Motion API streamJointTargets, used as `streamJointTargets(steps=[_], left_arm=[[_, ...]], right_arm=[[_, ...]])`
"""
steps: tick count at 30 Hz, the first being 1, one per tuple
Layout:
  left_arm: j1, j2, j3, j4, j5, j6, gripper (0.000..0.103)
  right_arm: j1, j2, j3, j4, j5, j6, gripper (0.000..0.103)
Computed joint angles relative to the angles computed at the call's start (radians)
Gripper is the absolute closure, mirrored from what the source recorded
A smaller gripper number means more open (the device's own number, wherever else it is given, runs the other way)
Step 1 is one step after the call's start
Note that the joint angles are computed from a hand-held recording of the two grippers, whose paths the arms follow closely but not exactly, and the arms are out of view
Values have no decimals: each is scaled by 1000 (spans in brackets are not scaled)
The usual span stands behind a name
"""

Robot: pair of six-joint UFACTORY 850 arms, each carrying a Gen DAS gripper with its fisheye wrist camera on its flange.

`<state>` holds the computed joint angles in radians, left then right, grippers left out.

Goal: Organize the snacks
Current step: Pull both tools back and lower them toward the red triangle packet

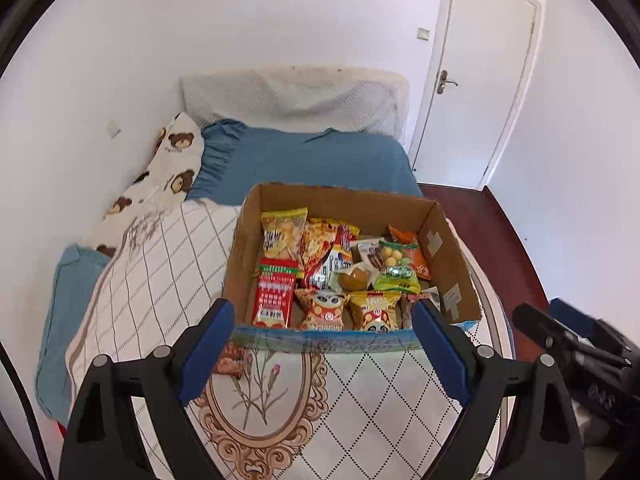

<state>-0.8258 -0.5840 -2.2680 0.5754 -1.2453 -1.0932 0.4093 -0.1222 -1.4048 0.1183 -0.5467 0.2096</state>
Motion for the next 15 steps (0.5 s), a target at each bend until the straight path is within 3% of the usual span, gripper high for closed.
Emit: streamJointTargets(steps=[4, 6, 8, 15], left_arm=[[0, -10, 40, -36, -10, -44, 12], [-2, -15, 64, -58, -16, -58, 12], [-3, -18, 93, -82, -24, -76, 12], [27, -32, 194, -202, -34, -120, 12]], right_arm=[[-82, -37, 35, 163, -46, -120, 48], [-109, -69, 38, 175, -68, -142, 46], [-140, -109, 41, 202, -95, -161, 36], [-194, -266, 5, 282, -122, -299, 36]])
